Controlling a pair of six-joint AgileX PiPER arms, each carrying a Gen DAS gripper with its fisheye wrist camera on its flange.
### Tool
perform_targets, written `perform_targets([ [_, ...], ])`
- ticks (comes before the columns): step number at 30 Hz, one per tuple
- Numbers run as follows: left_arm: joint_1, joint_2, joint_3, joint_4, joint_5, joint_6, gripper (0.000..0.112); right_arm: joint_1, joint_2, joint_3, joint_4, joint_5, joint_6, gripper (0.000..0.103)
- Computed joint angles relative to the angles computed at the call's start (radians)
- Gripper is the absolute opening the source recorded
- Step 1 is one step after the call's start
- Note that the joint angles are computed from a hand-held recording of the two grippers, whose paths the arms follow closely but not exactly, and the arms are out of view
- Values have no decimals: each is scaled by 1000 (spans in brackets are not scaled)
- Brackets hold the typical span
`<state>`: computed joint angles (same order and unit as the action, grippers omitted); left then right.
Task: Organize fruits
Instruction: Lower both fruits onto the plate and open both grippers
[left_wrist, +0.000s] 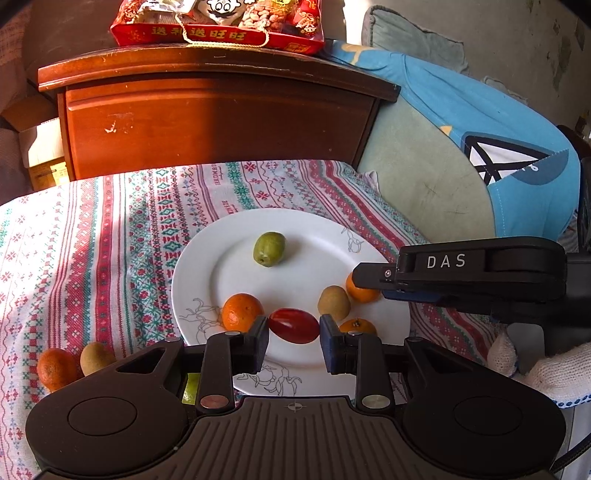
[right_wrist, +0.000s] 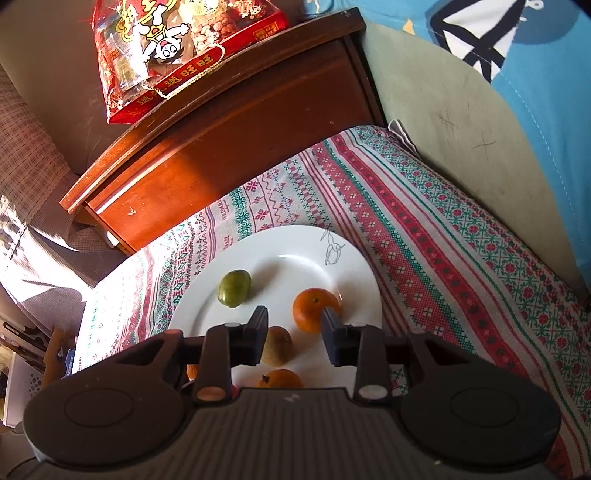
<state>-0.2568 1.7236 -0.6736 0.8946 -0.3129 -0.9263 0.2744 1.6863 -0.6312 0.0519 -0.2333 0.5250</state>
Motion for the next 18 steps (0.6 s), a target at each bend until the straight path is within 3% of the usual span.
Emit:
perform_targets([
  [2,0,-8,-2,27,1,-34,30,4,-8,3,14,-6,-23,34],
  [6,0,-46,4,45,5,-70,44,16,-25,3,57,-12,-84,35],
  [9,-2,-84,2,111,32,-136,45,22,-36,4,6,-9,-29,39],
  [11,-6,-118,10,110,57,-136,45,38,-46,3,62,0,-84,42],
  [14,17,-167,19,259,65,-275,45,68,-61,10,176,2,-203,44],
  [18,58,-211,39,392,70,-407,45,94,-76,28,185,4,-199,45],
])
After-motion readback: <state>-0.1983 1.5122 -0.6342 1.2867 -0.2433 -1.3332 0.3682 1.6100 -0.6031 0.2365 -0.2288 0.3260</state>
